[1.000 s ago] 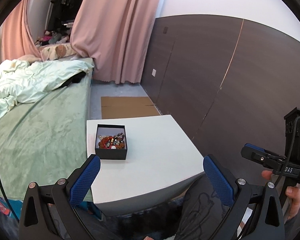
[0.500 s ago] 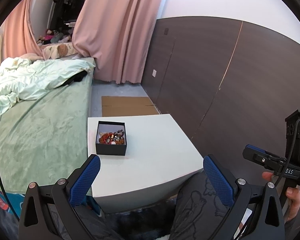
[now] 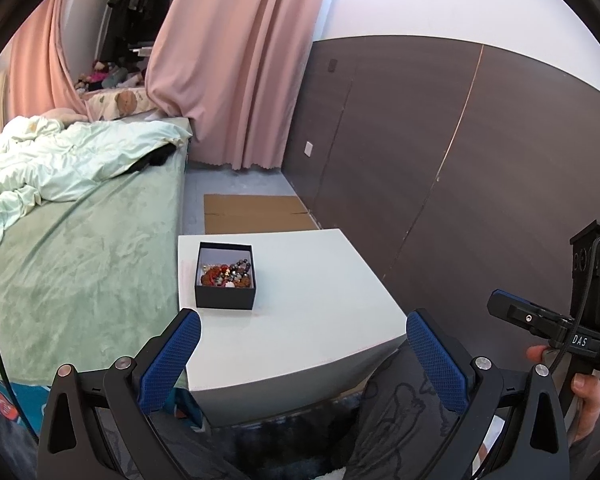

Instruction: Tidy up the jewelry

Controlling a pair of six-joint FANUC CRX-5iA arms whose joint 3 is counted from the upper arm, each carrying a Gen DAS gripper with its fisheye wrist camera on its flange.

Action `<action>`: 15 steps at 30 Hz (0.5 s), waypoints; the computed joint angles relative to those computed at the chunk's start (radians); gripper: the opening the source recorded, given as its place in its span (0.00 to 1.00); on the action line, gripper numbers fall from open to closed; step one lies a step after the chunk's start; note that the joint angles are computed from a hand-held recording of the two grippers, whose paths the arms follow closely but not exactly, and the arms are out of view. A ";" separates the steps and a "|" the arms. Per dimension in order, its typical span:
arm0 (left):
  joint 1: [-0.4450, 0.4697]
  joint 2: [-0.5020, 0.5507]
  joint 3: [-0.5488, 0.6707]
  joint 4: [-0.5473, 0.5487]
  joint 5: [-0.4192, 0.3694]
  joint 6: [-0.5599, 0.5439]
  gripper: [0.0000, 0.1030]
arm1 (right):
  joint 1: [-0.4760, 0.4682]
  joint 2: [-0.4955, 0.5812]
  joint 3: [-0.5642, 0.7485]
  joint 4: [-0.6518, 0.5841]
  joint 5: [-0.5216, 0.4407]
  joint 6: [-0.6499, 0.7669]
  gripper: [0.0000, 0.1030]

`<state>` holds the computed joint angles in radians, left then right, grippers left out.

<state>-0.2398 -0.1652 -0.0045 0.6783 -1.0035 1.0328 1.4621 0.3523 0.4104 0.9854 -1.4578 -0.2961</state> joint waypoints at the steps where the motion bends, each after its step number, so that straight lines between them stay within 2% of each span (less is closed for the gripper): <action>1: 0.001 -0.002 -0.004 0.002 -0.002 -0.002 1.00 | 0.000 0.003 0.004 -0.001 -0.006 0.001 1.00; 15: 0.025 -0.038 -0.059 0.043 0.009 -0.028 1.00 | 0.005 0.044 0.066 -0.018 -0.032 0.024 1.00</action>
